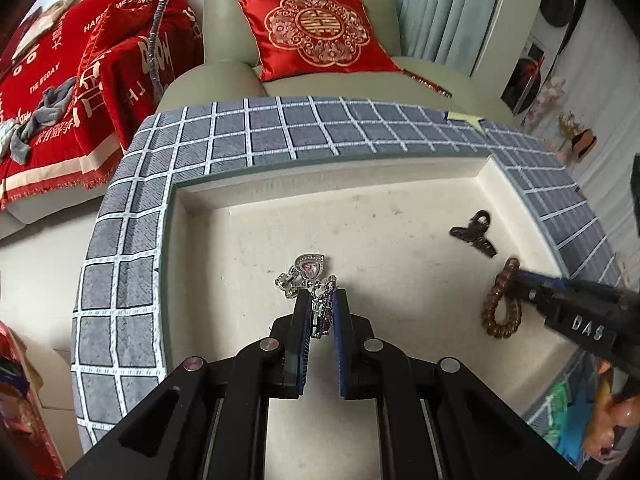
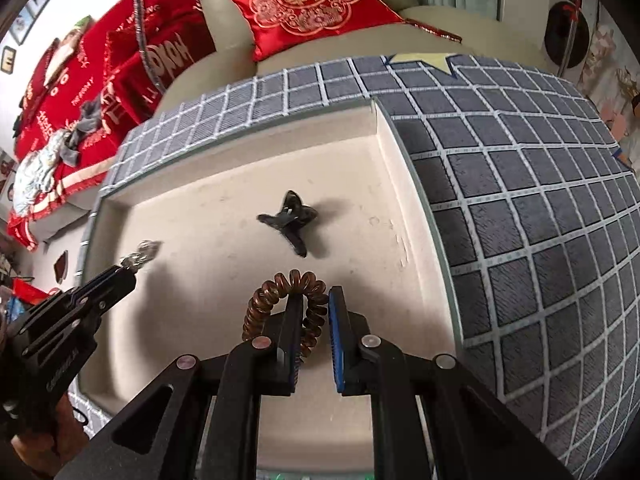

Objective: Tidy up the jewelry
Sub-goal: 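Lift and carry the charm in the left gripper into the tray while the right carries the coiled hair tie, then open the right gripper to release the coiled hair tie in the tray, then open the left gripper to release the silver charm in the tray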

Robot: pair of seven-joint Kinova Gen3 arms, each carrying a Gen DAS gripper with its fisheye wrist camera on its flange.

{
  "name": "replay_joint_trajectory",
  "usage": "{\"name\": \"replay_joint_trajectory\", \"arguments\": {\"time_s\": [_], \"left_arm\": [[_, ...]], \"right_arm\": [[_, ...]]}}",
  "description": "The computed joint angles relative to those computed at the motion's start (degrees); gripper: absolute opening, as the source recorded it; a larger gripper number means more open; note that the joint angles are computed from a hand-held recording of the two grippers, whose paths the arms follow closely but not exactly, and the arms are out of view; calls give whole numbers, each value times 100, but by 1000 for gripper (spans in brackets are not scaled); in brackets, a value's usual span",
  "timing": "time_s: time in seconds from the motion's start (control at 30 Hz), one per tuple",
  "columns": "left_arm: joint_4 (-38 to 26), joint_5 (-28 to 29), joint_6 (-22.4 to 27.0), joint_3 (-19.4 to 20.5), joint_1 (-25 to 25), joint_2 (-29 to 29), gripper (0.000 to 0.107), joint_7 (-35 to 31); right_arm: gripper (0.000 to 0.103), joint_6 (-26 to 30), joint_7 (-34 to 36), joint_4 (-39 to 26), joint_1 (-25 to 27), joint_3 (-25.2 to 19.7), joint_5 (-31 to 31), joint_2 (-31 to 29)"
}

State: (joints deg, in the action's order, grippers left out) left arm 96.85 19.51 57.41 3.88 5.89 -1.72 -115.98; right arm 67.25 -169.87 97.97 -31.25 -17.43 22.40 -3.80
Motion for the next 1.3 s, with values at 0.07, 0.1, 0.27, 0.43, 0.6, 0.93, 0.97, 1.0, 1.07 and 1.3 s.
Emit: {"name": "replay_joint_trajectory", "arguments": {"time_s": [0.07, 0.1, 0.27, 0.43, 0.6, 0.93, 0.97, 1.0, 1.07, 1.3], "left_arm": [[46, -191, -155, 69, 57, 21, 25, 154], [69, -315, -237, 112, 97, 34, 25, 272], [263, -736, -708, 219, 258, -49, 26, 605], [274, -952, -766, 236, 354, -67, 26, 768], [267, -901, -717, 196, 351, -71, 26, 820], [462, -727, -937, 122, 325, -319, 26, 703], [460, -749, -936, 134, 328, -324, 26, 730], [445, -762, -925, 143, 334, -328, 26, 756], [428, -779, -911, 150, 341, -331, 26, 788], [393, -754, -888, 140, 353, -344, 51, 781]], "right_arm": [[14, 99, 8, -81, -12, -9, 131, 103], [14, 111, 2, -102, -21, 4, 207, 143], [14, 29, -195, -48, -115, 31, 521, 214], [23, 323, -105, -235, -313, 26, 662, 375], [61, 360, -226, -240, -442, 32, 802, 326], [66, 558, -870, -254, -553, -330, 1150, -55], [66, 628, -969, -257, -577, -403, 1204, -98], [66, 684, -1035, -267, -591, -457, 1231, -118], [66, 773, -1165, -266, -622, -560, 1263, -202], [66, 999, -1418, -262, -602, -842, 1268, -422]]}}
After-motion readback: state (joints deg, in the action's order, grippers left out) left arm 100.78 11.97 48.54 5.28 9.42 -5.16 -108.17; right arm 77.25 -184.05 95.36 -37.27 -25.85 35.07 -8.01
